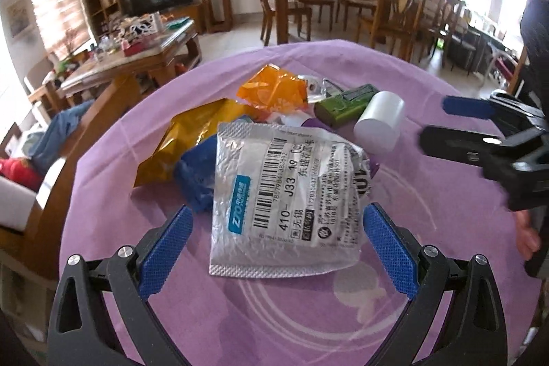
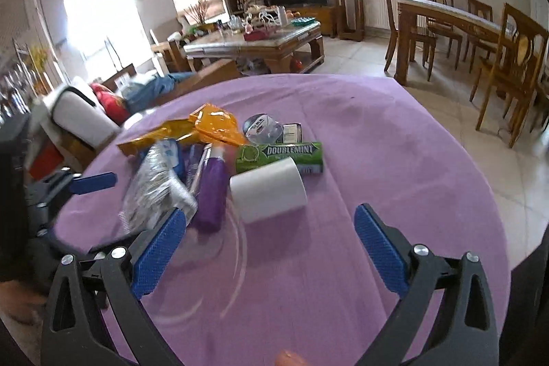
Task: Collect trash
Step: 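Grasp the white tape roll with the right tool while the left tool grasps the silver parcel bag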
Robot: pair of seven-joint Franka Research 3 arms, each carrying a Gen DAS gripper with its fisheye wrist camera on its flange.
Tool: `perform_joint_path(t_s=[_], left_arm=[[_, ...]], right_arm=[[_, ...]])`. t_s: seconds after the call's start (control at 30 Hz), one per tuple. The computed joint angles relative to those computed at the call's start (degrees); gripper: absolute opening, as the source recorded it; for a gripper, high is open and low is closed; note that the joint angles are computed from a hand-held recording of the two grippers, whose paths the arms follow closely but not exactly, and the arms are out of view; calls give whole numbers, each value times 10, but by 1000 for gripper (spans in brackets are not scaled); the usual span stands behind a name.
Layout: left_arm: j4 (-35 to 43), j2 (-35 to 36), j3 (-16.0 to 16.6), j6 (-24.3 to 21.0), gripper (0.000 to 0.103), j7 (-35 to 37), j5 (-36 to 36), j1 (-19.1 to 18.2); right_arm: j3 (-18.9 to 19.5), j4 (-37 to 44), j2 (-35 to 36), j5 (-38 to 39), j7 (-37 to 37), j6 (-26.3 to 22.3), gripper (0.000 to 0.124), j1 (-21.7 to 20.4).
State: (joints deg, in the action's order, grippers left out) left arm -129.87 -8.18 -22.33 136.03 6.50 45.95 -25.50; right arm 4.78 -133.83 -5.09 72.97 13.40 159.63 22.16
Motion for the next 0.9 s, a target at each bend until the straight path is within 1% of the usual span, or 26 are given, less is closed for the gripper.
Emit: perform_joint_path(t_s=[0.1,0.17,0.23,0.3,0.33,0.37,0.4,0.47,0.53,0.6,0.7,0.77,0.83,0.9], left_arm=[[-1,6,9,20,98,8,-15,4],[-5,9,14,33,98,11,-26,8],[-7,12,16,41,98,11,-37,10],[-13,13,19,58,98,5,-39,15],[-15,14,20,67,97,0,-38,17],[-16,16,20,75,93,-4,-36,18],[-14,20,19,80,89,-9,-25,21],[-5,30,15,73,80,-9,-13,19],[8,40,11,55,76,-12,4,13],[7,38,12,53,71,-19,17,9],[-13,20,14,83,67,-55,39,11],[-23,6,9,89,64,-80,58,12],[-33,-8,2,92,64,-100,72,12],[-48,-24,0,112,64,-116,83,15]], right_arm=[[11,14,23,-21,16,35,98,6],[19,21,42,-67,57,67,98,9],[21,25,49,-75,66,71,98,7],[19,34,55,-70,62,53,97,2],[18,34,54,-72,64,45,92,-1],[17,32,51,-71,62,36,78,-4],[16,30,49,-69,60,30,71,-6],[15,32,50,-65,60,23,53,-9],[16,30,48,-62,61,21,52,-10],[14,26,42,-51,56,7,52,-12],[7,16,29,-26,40,-14,51,-16],[-1,7,16,-2,29,-33,50,-21],[-8,1,6,18,21,-48,49,-25],[-17,-9,-10,41,14,-71,49,-31]])
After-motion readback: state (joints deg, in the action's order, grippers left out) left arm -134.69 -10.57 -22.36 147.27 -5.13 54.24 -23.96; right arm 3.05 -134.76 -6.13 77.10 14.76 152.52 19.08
